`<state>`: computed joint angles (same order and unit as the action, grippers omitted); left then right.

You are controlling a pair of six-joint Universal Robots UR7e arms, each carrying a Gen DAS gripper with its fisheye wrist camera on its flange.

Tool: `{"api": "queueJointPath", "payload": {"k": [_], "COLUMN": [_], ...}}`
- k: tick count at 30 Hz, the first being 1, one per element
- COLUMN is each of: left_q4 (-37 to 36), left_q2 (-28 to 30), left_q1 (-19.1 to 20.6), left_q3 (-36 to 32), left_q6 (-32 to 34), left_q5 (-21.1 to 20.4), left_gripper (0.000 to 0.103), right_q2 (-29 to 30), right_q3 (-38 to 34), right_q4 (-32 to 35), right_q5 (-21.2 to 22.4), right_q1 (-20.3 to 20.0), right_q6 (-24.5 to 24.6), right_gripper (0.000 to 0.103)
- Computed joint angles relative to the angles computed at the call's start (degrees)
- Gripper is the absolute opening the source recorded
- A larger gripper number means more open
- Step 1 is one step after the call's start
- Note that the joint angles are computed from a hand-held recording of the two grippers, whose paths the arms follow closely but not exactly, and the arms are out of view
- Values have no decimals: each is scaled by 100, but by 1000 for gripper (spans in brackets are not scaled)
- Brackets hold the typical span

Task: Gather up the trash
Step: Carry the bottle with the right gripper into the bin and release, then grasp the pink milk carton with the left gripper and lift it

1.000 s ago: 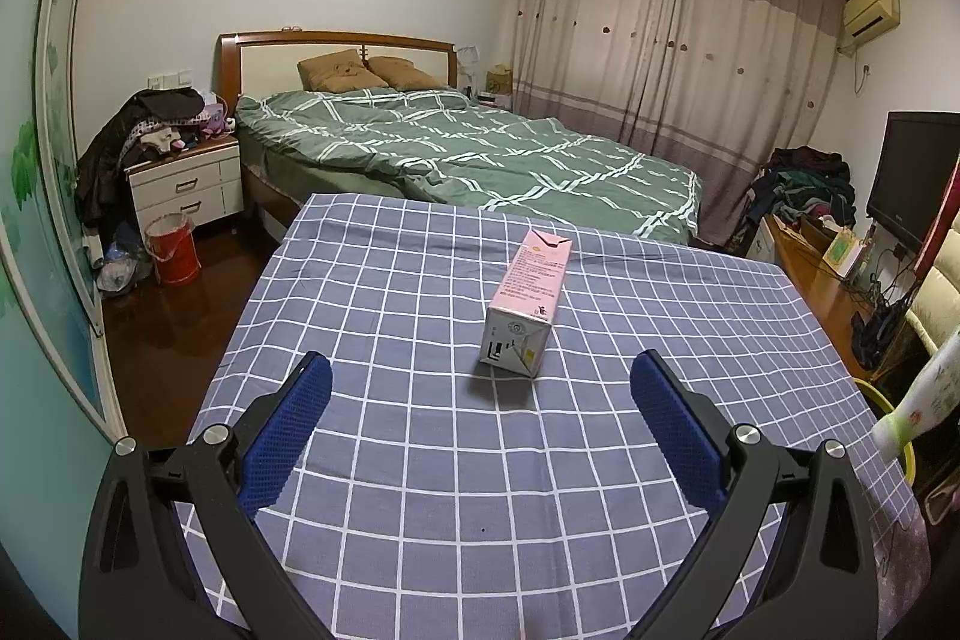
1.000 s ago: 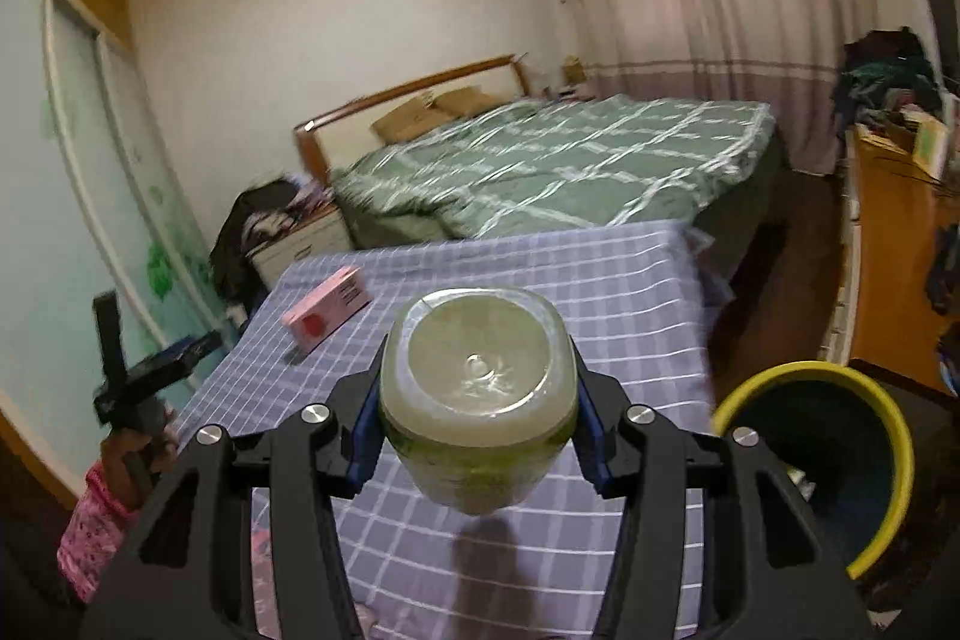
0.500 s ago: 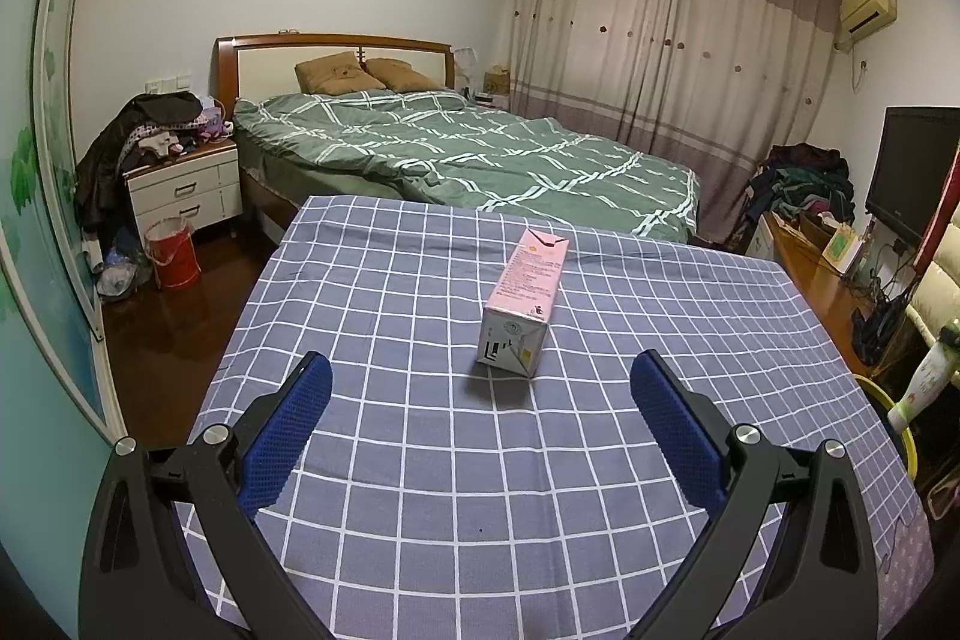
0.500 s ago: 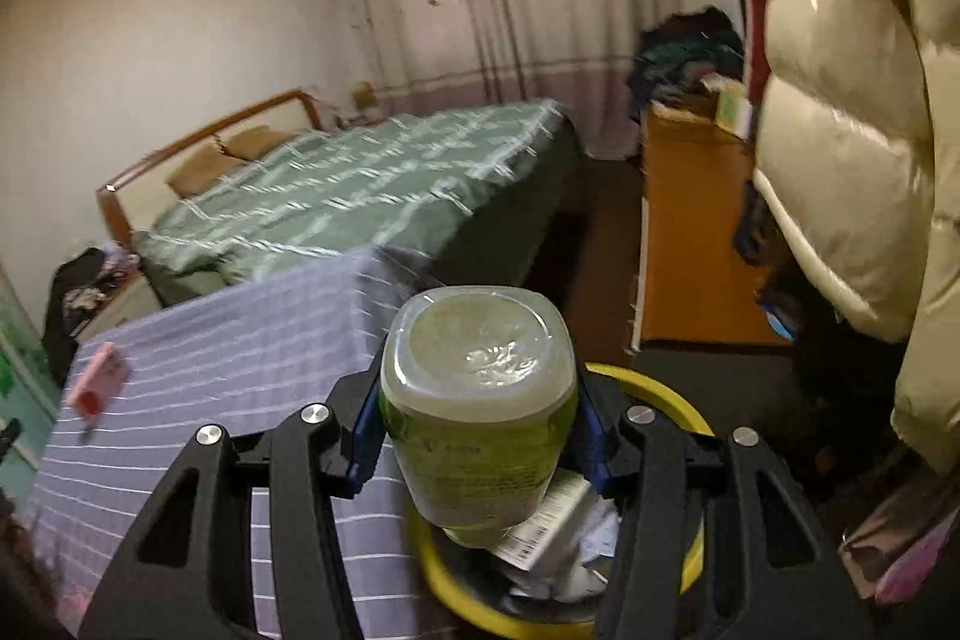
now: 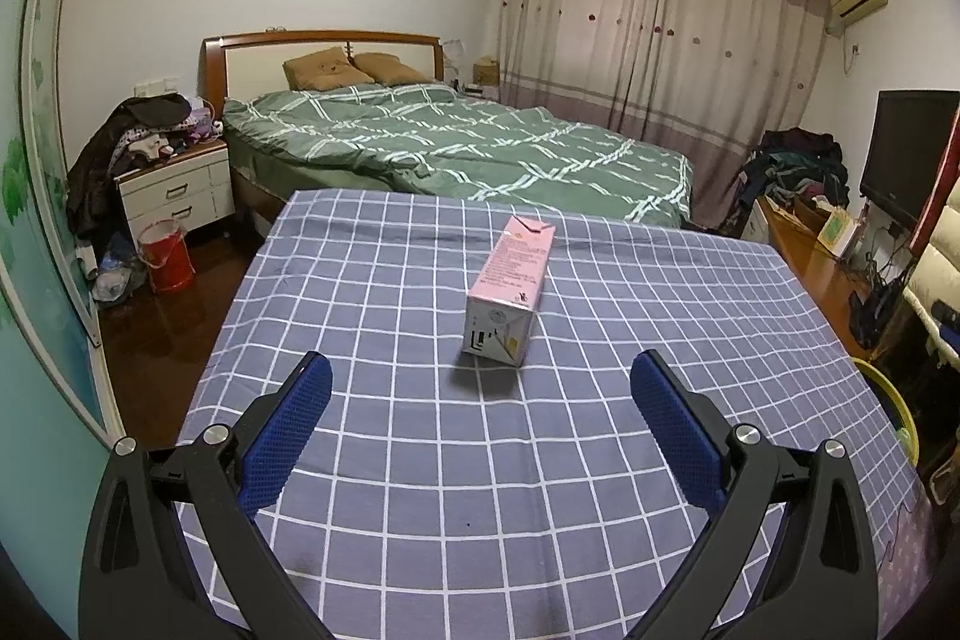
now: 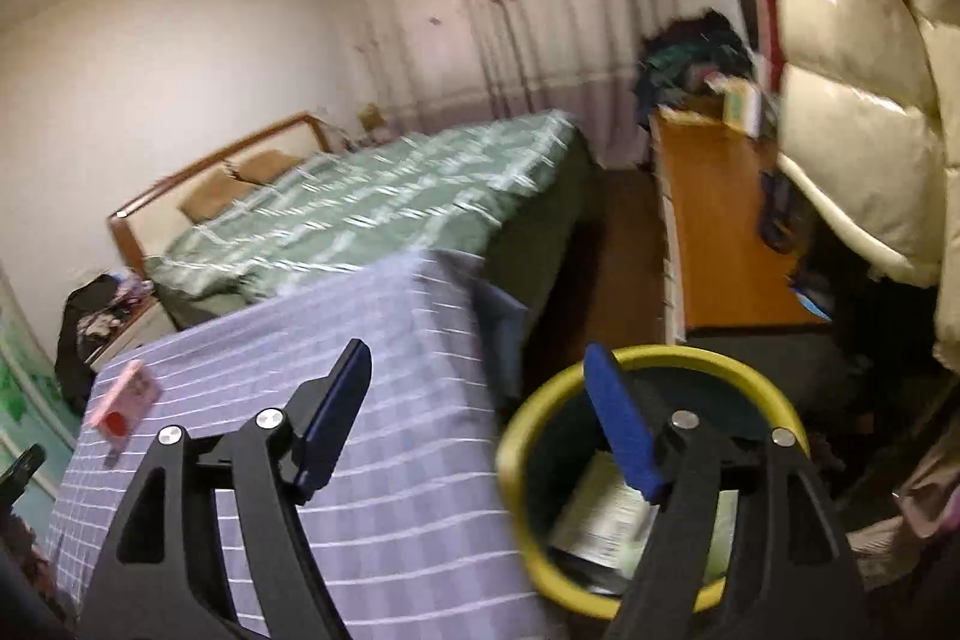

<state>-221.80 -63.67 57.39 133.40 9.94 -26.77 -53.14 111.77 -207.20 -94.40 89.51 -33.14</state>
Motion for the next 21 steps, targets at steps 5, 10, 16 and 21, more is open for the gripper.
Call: {"api": "queueJointPath", "payload": {"k": [5,10,16,21], "left_q4": [673,2327,3405,4320], "left_q2": [-80,-269,-69,333], "left_q1": [88,301,704,1042], "left_q3": [-70,-448,-1413,-2369], "left_q6": [-468,-1105,-1007,-814], "left_q5": [-140,-471,-843,-845], "left_gripper": [98,98,98,98], "right_q2": [358,487,542,550], "right_q3": [307,336,166,148], "right_q4": [-770,-708,-189,-177], "right_q5": [255,240,-33,-30], "right_q1": [190,238,283,269], "right_q6": [-870,-1201,-1006,-936], "right_gripper": [70,70,70,70]}}
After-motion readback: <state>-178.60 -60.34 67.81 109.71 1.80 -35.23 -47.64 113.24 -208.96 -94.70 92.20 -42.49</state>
